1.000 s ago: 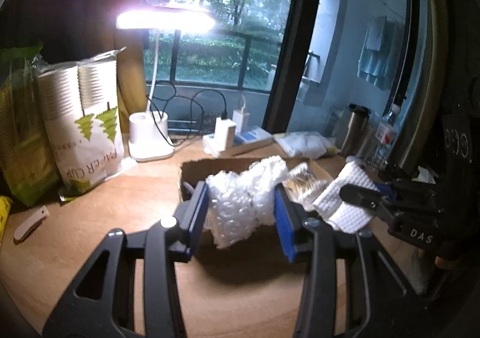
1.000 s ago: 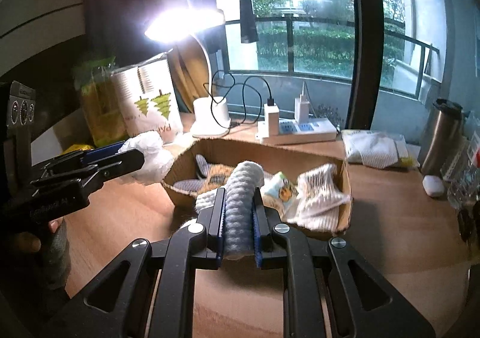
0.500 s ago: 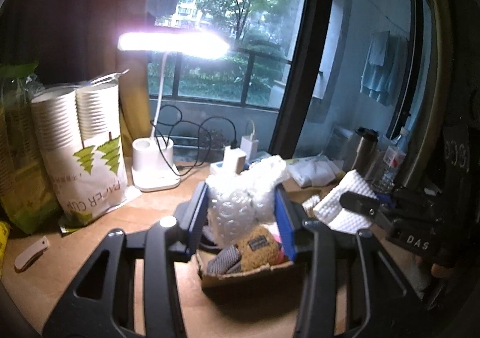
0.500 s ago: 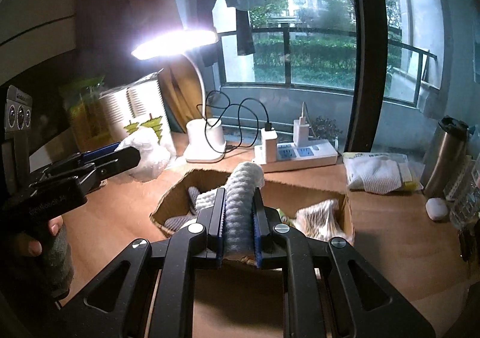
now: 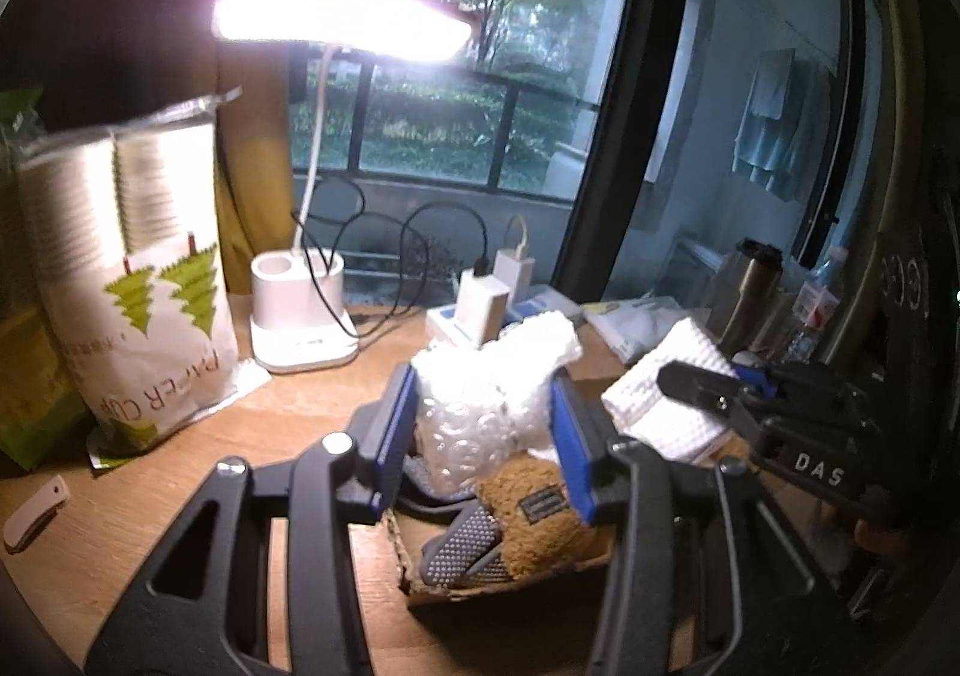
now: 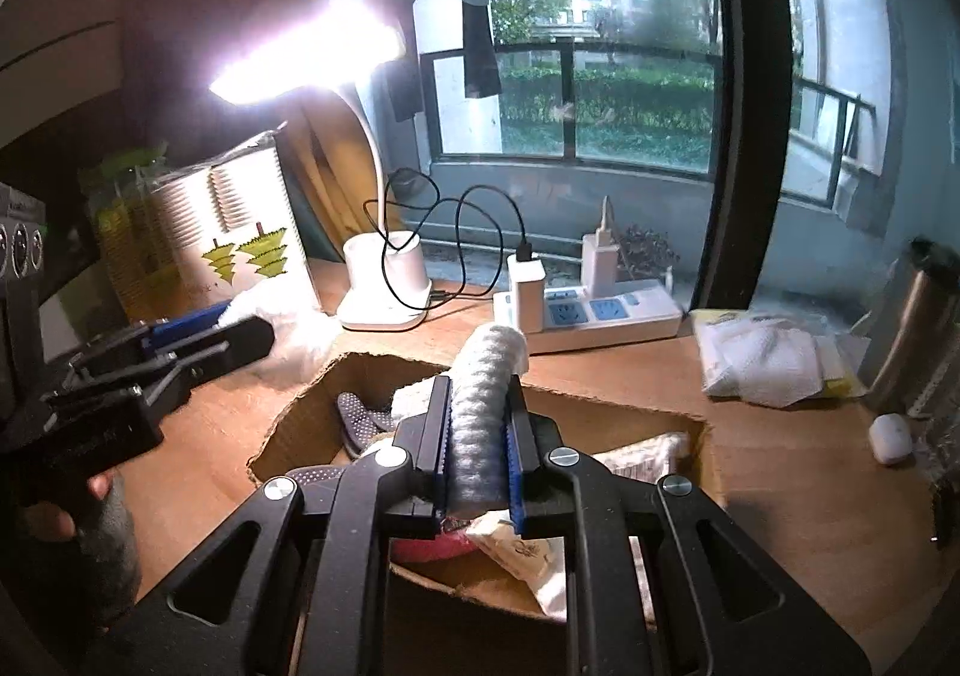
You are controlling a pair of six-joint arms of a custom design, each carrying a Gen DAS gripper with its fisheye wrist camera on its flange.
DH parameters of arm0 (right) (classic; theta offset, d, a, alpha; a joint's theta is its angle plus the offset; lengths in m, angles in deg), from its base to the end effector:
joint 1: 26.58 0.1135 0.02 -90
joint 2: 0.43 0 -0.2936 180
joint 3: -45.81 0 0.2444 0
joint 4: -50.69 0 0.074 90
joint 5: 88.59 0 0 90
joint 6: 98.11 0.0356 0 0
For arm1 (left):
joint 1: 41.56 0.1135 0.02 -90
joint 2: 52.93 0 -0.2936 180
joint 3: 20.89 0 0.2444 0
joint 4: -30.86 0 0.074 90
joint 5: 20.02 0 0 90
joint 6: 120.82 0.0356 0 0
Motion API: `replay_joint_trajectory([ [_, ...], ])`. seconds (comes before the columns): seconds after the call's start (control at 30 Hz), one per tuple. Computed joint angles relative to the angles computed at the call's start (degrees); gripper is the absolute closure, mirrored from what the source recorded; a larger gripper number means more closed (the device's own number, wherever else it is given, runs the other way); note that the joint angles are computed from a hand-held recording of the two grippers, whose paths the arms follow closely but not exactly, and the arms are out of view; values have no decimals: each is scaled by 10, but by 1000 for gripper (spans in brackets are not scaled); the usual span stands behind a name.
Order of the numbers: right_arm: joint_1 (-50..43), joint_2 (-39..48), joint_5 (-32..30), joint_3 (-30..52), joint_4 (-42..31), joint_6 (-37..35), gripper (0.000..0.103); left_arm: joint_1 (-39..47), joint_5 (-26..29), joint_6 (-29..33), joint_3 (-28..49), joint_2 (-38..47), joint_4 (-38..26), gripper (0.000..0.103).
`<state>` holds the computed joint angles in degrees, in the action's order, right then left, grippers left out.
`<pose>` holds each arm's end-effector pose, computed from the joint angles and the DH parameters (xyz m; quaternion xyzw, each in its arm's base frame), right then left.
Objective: Organize soft objects
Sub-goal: 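Carry the bubble wrap and white cloth over the box with both tools, then open both tools to drop the bubble wrap and white cloth into the box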
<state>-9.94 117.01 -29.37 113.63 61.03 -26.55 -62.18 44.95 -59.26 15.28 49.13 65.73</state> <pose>0.3728 0.1304 0.1217 -0.3709 0.7965 0.2333 0.4167 0.2601 -0.0818 0.1228 -0.1644 0.8405 -0.0279 0.5155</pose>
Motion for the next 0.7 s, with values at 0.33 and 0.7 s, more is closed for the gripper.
replay_joint_trajectory([
  [0.33,17,83,10,90,-39,8,87,22,32,-16,56,89,-21,57],
  [0.7,30,129,29,136,-73,13,65,31,39,-28,80,116,-54,37],
])
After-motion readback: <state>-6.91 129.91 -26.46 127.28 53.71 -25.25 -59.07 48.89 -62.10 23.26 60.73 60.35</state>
